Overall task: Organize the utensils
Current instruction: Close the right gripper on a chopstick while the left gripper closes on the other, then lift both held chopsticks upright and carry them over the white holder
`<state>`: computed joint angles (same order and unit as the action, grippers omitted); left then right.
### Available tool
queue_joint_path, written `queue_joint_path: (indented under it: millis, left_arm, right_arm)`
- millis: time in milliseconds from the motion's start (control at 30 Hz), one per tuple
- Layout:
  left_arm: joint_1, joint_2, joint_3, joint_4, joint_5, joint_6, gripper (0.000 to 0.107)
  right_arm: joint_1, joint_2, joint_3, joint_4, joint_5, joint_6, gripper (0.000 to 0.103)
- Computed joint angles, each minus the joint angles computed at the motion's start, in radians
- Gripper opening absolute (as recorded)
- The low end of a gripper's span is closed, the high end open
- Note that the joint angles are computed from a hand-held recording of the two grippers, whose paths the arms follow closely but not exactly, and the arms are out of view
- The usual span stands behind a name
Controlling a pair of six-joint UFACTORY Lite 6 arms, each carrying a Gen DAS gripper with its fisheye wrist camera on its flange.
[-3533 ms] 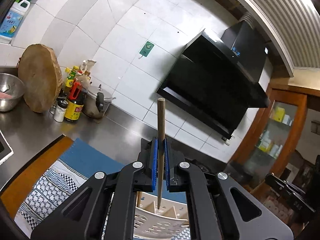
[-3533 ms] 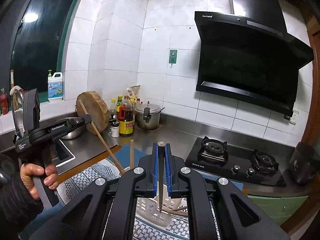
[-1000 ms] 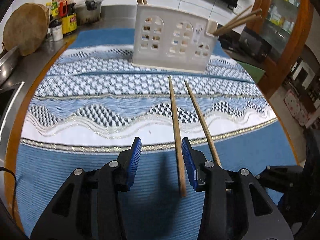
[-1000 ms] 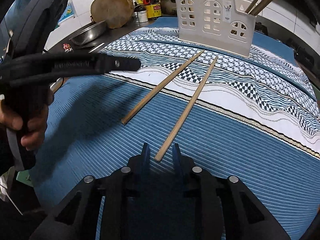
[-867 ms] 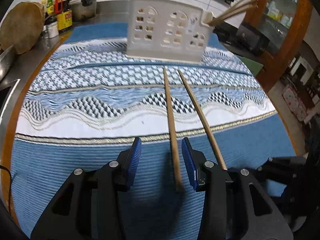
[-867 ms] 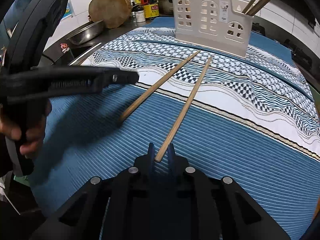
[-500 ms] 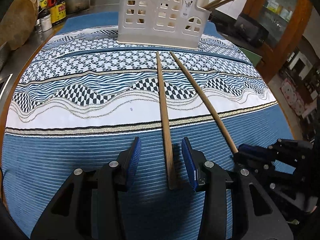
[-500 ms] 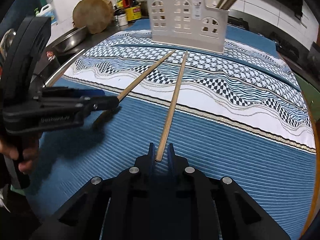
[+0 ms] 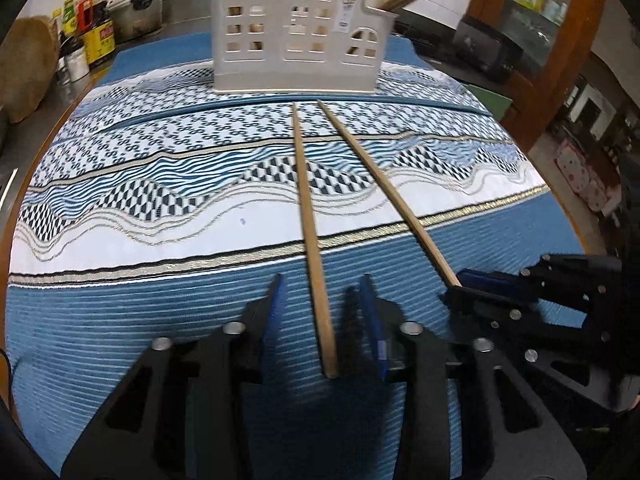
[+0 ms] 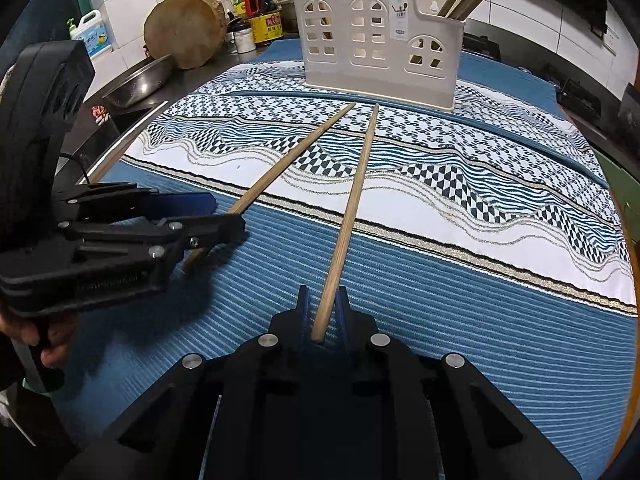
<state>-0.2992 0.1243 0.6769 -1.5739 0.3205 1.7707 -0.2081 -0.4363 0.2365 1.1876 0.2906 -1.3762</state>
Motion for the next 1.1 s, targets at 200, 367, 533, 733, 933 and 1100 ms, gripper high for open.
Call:
queue_joint_path:
  millis: [200,367,533,733,933,1100]
  left_arm:
    - [-0.037,-0.007,-0.02,-0.094,-0.037,0.073,0.02]
    - [-0.053,-0.007,-0.02,-0.168,-0.088,0.137,0.008]
    - [-0.036,-0.042,-0.02,-0.09,-0.084,0.071,0.007]
    - [0.026,-0.151,-0.004,0.081,-0.037,-0.099,0.007]
    - [0.057,-0.21,0.066,0.161,0.019,-0.195,0.006]
    - [0.075,-0.19,0.146,0.189,0.054,-0.245,0.006]
  right_arm:
    - [-0.002,-0.008,-0.008,0.001,0.001,0.004,0.014]
    - [-0.003,-0.01,-0.01,0.001,-0.003,0.001,0.009]
    - [-0.038,-0.087,-0.008,-0.112,0.036,0.095,0.009]
    - [-0.128,-0.243,0.049,-0.256,0.148,0.206,0.008]
    - [-0.187,-0.241,0.19,-0.186,0.211,0.128,0.008]
    - [-0.204,-0.15,0.34,-0.109,0.239,0.059,0.007]
